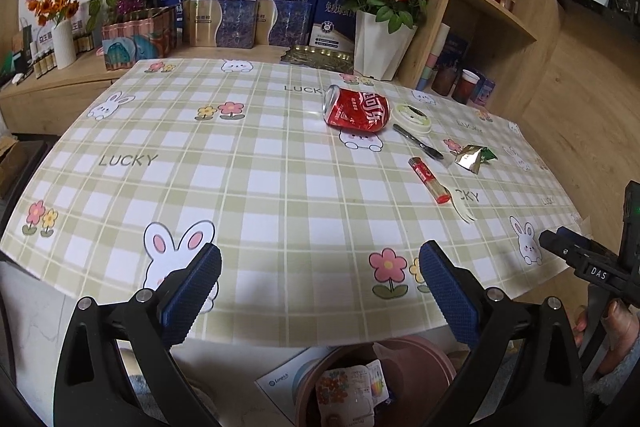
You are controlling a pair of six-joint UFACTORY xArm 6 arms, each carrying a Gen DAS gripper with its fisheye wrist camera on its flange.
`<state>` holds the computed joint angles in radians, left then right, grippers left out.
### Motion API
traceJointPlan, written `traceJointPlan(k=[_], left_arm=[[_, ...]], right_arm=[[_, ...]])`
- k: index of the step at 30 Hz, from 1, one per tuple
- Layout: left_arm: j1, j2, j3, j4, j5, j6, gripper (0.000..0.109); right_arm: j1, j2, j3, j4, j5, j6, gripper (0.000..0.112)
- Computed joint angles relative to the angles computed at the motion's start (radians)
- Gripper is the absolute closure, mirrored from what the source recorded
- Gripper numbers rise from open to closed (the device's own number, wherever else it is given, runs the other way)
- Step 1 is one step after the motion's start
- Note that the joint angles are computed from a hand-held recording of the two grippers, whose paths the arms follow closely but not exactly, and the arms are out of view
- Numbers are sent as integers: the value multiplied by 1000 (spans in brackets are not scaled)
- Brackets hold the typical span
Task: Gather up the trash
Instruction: 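Raise both open tools back toward the items on the table, then close the left tool on the crushed red cola can while the right tool grasps the gold-and-green wrapper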
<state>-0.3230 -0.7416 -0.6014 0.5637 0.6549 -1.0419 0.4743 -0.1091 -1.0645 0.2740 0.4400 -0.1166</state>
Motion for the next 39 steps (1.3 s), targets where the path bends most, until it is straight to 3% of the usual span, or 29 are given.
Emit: traceJointPlan(k=[5,13,22,27,32,39], left_arm=[[25,57,-34,-12,-29,41,12],[77,191,-124,-38,-87,132,12],[162,452,-298,-214,-218,318,12],[214,627,-446,-265,-261,356,15],[253,818,-646,-271,-233,385,28],[268,986,-834,-303,-174,425,32]], right_arm=[[-22,40,-45,-44,17,10,15],[-58,164,-193,0,92,-40,15],[-86,315,-369,23,134,-56,15],[-98,400,-476,37,172,-54,15],[-106,496,-607,54,222,-15,15],[-106,622,-785,90,282,19,15]])
